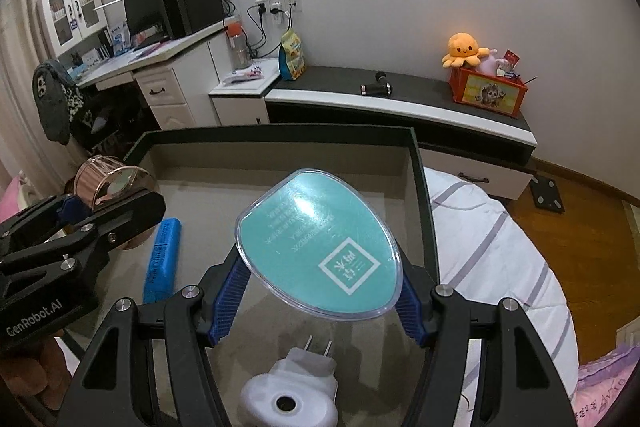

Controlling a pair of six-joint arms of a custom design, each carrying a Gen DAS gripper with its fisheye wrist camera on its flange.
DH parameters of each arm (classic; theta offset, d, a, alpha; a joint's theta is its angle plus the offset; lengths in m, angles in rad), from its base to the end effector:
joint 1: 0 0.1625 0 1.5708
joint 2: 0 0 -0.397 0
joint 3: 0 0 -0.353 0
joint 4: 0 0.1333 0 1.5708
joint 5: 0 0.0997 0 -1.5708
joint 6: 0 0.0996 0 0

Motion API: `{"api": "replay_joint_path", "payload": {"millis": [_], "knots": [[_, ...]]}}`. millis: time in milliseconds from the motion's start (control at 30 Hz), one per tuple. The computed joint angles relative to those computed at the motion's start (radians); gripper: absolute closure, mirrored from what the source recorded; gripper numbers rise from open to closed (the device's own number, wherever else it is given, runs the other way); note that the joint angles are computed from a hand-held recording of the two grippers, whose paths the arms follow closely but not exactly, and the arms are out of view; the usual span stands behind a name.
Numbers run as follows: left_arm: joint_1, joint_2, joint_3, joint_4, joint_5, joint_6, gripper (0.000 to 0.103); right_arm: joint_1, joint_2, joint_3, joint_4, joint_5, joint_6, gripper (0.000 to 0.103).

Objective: Organize rigid objects
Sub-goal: 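Carry both items into the box and open both tools to release, then withdraw both tools from the box back over the table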

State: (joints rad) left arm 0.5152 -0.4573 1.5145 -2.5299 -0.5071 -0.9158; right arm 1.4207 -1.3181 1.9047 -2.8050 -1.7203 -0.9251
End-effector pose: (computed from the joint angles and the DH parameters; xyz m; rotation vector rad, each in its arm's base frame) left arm -0.4345 -0.4993 -0.0276 0.2238 2.2581 -1.0511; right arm 0.0376 -0.5439 0.3331 0.9256 -2.4414 0.6523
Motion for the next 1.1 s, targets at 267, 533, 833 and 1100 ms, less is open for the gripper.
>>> {"api": "replay_joint_path", "payload": {"millis": [267, 533, 833, 1100], "knots": [[-0.009, -0.002, -0.036, 0.174, 0.046, -0.092, 0.018, 0.007, 0.010, -0.018, 0.012, -0.037, 0.008, 0.032], [-0.082, -0.073, 0.079, 0.188, 0.104, -0.225, 0.004, -0.005, -0.061, 0.028, 0.014, -0.011, 0.024, 0.011], [-0.187, -0.147, 0.163, 0.322, 0.110, -0.430, 0.000, -0.036, -0.197, 0.123, -0.004, 0.049, 0.048, 0.011], [-0.277, -0.173, 0.151, 0.583, 0.104, -0.658, 0.000, -0.088, -0.376, 0.213, 0.063, 0.160, 0.022, 0.010]]}}
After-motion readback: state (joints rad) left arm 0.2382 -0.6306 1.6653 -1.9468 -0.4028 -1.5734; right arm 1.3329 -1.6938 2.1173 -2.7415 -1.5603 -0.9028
